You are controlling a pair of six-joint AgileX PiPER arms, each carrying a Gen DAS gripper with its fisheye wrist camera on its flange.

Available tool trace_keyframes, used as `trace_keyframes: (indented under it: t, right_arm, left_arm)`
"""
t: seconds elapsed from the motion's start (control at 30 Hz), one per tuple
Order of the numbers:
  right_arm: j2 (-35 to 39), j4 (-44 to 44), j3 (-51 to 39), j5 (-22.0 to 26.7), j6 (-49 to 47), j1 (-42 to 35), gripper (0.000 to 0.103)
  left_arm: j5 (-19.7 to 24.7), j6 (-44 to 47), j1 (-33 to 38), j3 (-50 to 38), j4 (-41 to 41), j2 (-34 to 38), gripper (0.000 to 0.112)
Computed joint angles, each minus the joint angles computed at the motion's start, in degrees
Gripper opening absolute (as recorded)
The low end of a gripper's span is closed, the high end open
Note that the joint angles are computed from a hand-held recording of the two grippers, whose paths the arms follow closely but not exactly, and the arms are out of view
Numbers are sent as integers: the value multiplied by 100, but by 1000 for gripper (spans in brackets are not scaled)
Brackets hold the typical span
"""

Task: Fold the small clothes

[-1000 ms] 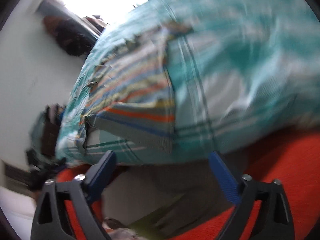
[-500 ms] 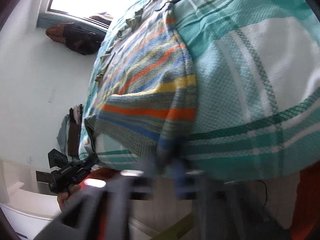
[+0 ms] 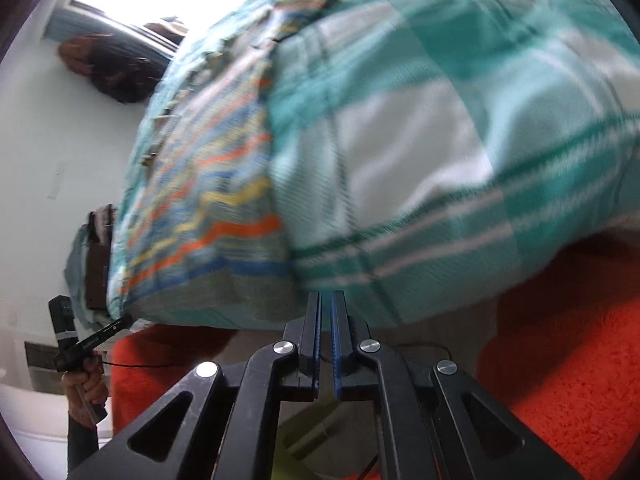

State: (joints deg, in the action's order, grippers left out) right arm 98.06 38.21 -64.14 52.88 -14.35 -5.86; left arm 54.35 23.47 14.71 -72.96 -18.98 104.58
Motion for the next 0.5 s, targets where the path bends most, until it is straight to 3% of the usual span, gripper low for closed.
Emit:
trace_keyframes:
  t: [0.03,0.07,0.1,0.13,0.17,0.23,0.3,0.33,0.37,0.4,0.43,0.5]
  right_arm:
    - [-42,56,19,11,-34,-52,11]
    - [-95,201,63,42,-153,-122,24]
    - [-159,459,123,84,-369,-233,49]
    - [-203,643,169,42,-512,-268,60]
    - [-253,865,194,-53,-719,-296,69]
    - [-124,1167,120,-123,-940,-230,68]
    - [192,1578,-55,-168,-1191,-101,66]
    - [385,1590,-187,-216,-1154,30,64]
    - [620,1574,-331,-216,-1067,180,50]
    - [870,1491,-513,-70,-936,317,15]
    - [890,1323,-512,-66,-800,420,6]
    - [653,581,-546,-310,-106,659,5]
  left_arm:
    - [-23,102,135,33,-240,-56,32]
    - [-49,274,292,86,-565,-118,49]
    - [-129,412,438,157,-837,-189,70]
    - [-297,534,585,241,-1139,-264,77]
    - [-375,568,644,250,-1311,-248,77]
    - [-307,479,670,90,-1603,23,69]
    - [-199,261,544,-128,-1746,398,51]
    - [-191,148,447,-148,-1738,476,36]
    - [-200,35,316,-111,-1704,523,15]
    - [-176,49,217,-82,-1715,541,5]
    - [-208,75,144,23,-1610,427,5]
    - [-365,-30,37,223,-1112,83,4]
